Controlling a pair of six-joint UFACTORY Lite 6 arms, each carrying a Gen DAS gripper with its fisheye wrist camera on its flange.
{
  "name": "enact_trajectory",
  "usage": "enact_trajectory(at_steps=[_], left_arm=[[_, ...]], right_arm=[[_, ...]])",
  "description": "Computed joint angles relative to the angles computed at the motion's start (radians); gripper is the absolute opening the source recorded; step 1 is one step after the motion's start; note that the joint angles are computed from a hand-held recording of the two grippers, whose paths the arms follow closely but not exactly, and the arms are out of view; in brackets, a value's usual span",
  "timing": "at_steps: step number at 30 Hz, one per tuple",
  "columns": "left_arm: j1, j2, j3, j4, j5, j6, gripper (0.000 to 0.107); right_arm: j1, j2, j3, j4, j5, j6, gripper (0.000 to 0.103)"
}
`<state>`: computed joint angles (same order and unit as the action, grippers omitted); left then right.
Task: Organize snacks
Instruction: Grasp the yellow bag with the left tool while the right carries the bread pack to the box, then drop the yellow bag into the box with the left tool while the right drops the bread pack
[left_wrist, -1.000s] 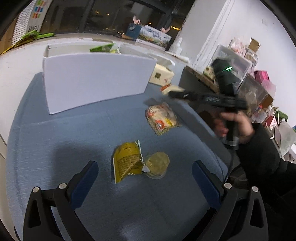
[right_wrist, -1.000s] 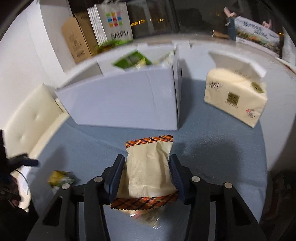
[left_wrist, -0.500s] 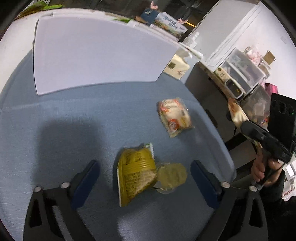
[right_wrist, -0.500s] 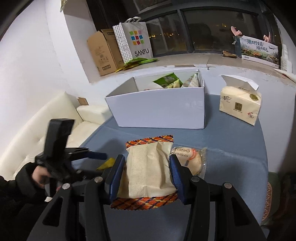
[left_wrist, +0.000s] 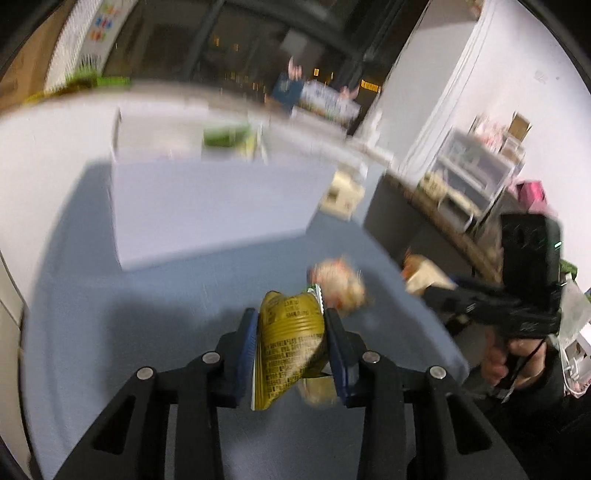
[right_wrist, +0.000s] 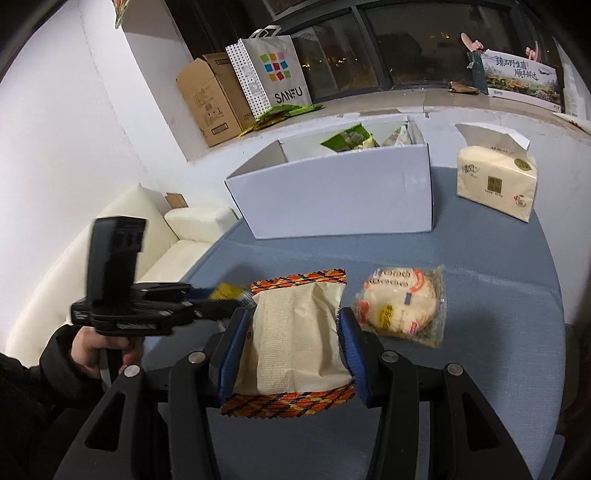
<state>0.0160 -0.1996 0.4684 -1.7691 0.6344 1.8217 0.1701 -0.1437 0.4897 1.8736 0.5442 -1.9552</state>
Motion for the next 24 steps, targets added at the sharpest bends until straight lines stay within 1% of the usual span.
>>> enact_trajectory(at_steps=[3,6,7,10,11,12,15,16,17,18,20,22,23,24], left_arm=[[0.064,-0.043,0.076,0.068,0.027,-0.076,0.039],[0.110,0.005,0.223,0.103,0.031,-0.127,0.039],[0.112,0.034,0.273,0.101,0.020,-0.137,0.039],[0.114,0.189,0.490,0.122,-0.029,-0.195,0.039],[0.108,0.270,0.595,0.158,-0.052,-0.242,0.039],[0.102,0.315,0.658,0.186,-0.069,-0.277,0.039],[0.077,0.499,0.901,0.328,-0.133,-0.429,0.039],[0.071,0.551,0.970,0.376,-0.145,-0.480,0.039],[0.064,0.614,1.053,0.449,-0.158,-0.552,0.039],[0.059,0.679,1.137,0.518,-0.167,-0.624,0.039],[0.051,0.783,1.272,0.629,-0.167,-0.736,0.039],[0.043,0.867,1.383,0.738,-0.173,-0.834,0.040],[0.040,0.924,1.467,0.828,-0.152,-0.915,0.043],[0.035,0.993,1.565,0.933,-0.127,-1.015,0.044]], right_arm=[[0.018,0.015,0.072,-0.023,-0.011,0.052,0.053],[0.033,0.053,0.195,-0.068,-0.017,0.133,0.053],[0.040,0.075,0.250,-0.086,-0.022,0.161,0.053],[0.055,0.185,0.451,-0.167,-0.051,0.278,0.053],[0.060,0.249,0.555,-0.212,-0.070,0.343,0.053],[0.062,0.293,0.627,-0.251,-0.085,0.393,0.053],[0.062,0.480,0.915,-0.458,-0.110,0.652,0.053],[0.058,0.545,1.014,-0.556,-0.102,0.756,0.053],[0.062,0.620,1.119,-0.636,-0.123,0.861,0.053],[0.056,0.675,1.201,-0.735,-0.107,0.966,0.053],[0.055,0.818,1.402,-0.930,-0.100,1.175,0.053],[0.049,0.931,1.577,-1.121,-0.064,1.382,0.053],[0.041,0.982,1.655,-1.170,-0.034,1.442,0.053],[0.033,1.010,1.693,-1.180,-0.023,1.461,0.053]])
